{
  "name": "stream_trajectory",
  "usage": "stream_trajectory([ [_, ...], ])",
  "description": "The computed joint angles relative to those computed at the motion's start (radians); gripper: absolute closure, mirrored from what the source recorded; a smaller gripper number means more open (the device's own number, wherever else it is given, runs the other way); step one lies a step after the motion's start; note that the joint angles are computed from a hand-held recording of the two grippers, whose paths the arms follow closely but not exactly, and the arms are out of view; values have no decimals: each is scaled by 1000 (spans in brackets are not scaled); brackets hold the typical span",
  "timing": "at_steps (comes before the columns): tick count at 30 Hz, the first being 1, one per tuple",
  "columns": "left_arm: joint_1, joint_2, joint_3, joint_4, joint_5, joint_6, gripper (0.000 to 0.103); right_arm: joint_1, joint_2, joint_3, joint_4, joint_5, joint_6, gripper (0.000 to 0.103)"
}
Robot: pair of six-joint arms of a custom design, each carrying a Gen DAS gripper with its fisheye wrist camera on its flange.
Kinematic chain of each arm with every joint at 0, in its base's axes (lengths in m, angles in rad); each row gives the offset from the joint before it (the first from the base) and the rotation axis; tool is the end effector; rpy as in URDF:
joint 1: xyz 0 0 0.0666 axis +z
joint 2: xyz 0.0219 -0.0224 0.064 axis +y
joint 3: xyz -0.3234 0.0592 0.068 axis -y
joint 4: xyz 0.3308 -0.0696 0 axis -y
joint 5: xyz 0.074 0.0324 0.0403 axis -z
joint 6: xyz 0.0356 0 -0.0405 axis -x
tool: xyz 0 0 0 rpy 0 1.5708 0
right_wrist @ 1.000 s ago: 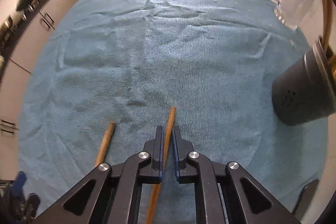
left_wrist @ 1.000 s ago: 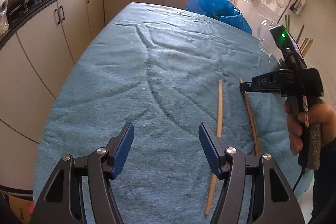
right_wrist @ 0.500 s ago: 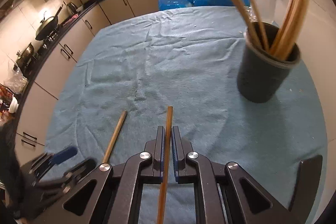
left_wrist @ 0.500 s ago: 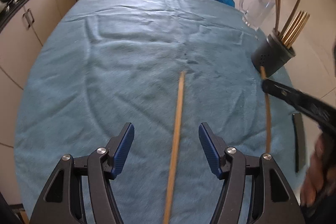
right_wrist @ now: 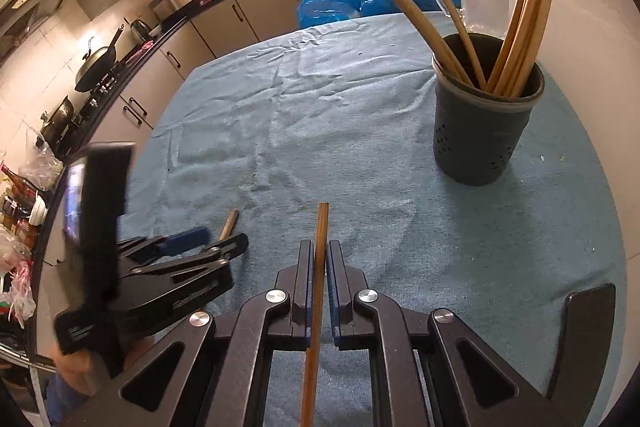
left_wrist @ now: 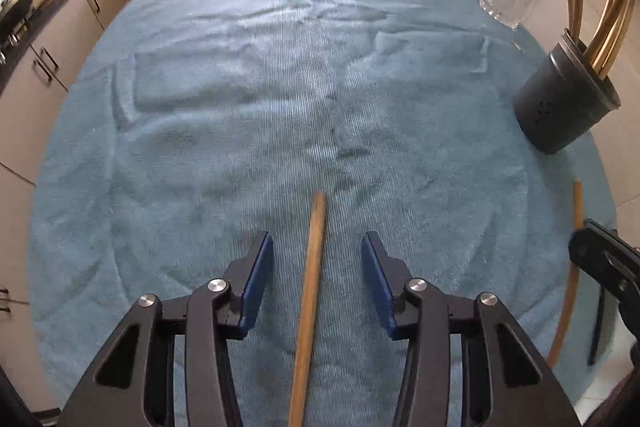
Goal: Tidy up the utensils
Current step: 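Close the right gripper on one chopstick while the left gripper grasps the other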
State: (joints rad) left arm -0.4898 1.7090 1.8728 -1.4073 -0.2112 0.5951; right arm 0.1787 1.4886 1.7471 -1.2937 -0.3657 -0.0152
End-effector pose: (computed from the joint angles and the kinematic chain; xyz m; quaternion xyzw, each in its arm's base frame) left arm 0.4401 -0.2266 0.3924 -0.0688 0.9789 0.0054 0.1924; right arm 0.4283 0.0899 0.4507 -0.1254 0.9412 0.1997 0.2420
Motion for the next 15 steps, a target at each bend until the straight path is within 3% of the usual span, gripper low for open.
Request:
stream_trajectory([
  [5,5,9,7,9,-12,-23,61,3,-2,0,1,-7,1,96],
  [8,2,16,17,4,-28,-39,76,5,-3,-3,5,-9,-4,96],
  [10,3,7,7,5,-36,-41,92,6,-5,-6,7,-7,-2,96],
  [15,11,-59,-78,54,2,-29,96,15,-6,-7,8,5,-1,96],
])
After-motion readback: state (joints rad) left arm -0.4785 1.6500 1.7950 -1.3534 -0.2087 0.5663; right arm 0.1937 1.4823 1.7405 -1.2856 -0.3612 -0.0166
